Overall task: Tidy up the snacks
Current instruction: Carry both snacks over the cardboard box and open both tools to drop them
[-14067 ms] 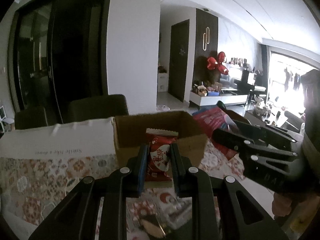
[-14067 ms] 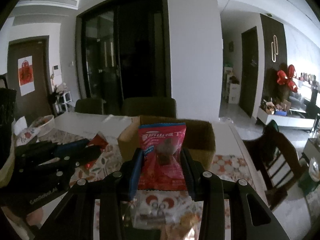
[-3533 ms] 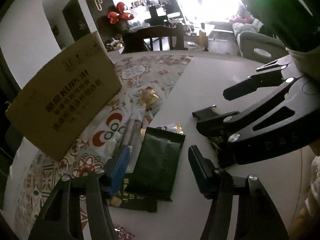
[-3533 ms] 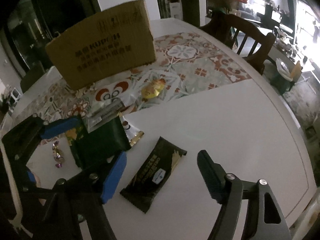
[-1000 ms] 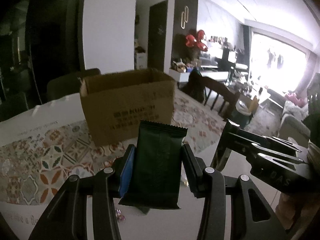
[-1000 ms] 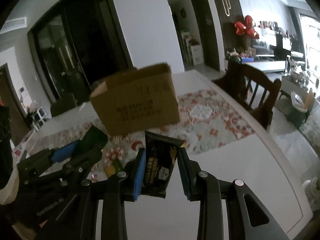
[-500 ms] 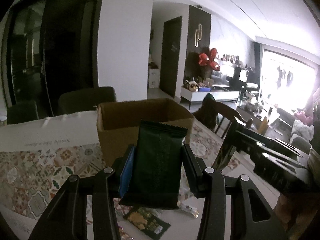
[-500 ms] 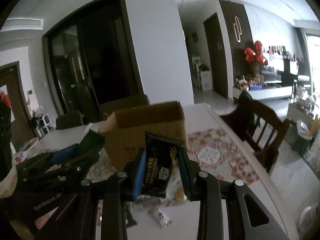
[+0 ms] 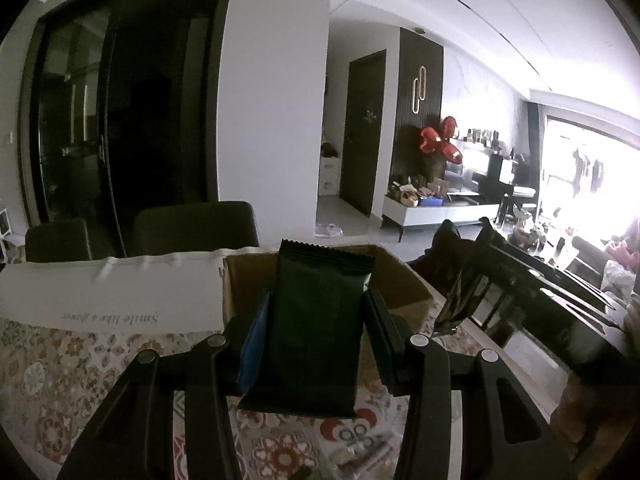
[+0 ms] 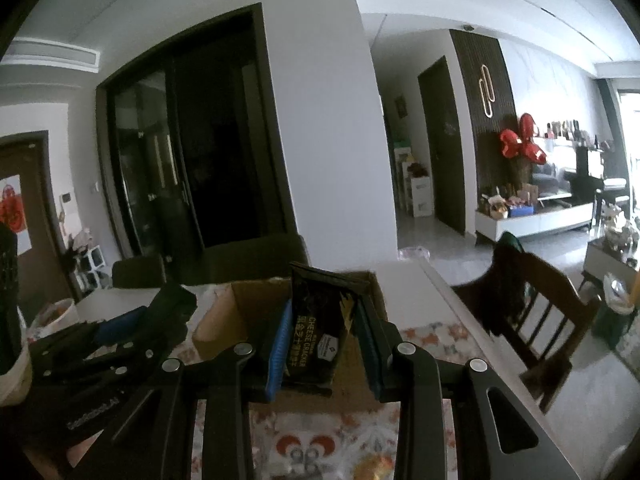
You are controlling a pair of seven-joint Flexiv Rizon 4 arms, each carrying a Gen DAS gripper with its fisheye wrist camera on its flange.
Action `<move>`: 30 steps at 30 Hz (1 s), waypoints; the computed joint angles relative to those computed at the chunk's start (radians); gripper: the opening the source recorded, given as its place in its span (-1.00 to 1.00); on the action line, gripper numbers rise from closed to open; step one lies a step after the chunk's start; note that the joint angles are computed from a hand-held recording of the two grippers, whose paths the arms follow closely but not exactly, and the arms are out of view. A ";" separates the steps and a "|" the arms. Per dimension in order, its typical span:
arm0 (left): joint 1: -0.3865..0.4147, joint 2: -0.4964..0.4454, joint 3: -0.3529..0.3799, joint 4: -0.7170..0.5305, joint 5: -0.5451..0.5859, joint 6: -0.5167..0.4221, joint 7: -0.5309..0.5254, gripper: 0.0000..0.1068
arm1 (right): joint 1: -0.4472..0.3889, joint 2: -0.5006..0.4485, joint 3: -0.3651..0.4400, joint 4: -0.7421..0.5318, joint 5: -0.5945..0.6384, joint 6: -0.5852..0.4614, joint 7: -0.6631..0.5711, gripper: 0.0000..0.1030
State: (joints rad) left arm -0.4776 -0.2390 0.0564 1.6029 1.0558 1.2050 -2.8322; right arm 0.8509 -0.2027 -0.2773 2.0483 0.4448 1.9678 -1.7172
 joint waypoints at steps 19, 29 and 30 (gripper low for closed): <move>0.095 -0.197 0.035 -0.136 -0.363 0.091 0.289 -0.14 | -0.206 -0.229 0.099 -0.214 -0.323 -0.058 0.271 -0.35; 0.024 -0.265 0.147 -0.171 -0.498 0.047 0.384 0.37 | -0.248 -0.303 0.104 -0.265 -0.455 -0.142 0.385 -0.11; 0.026 -0.262 0.149 -0.165 -0.508 0.051 0.386 0.44 | -0.211 -0.305 0.052 -0.257 -0.447 -0.136 0.405 0.03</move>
State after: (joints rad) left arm -0.4518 -0.5012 0.2050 1.4382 0.5481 1.2562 -2.4462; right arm 0.6400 -0.5081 -0.2250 1.7913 -0.0017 1.8314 -1.3125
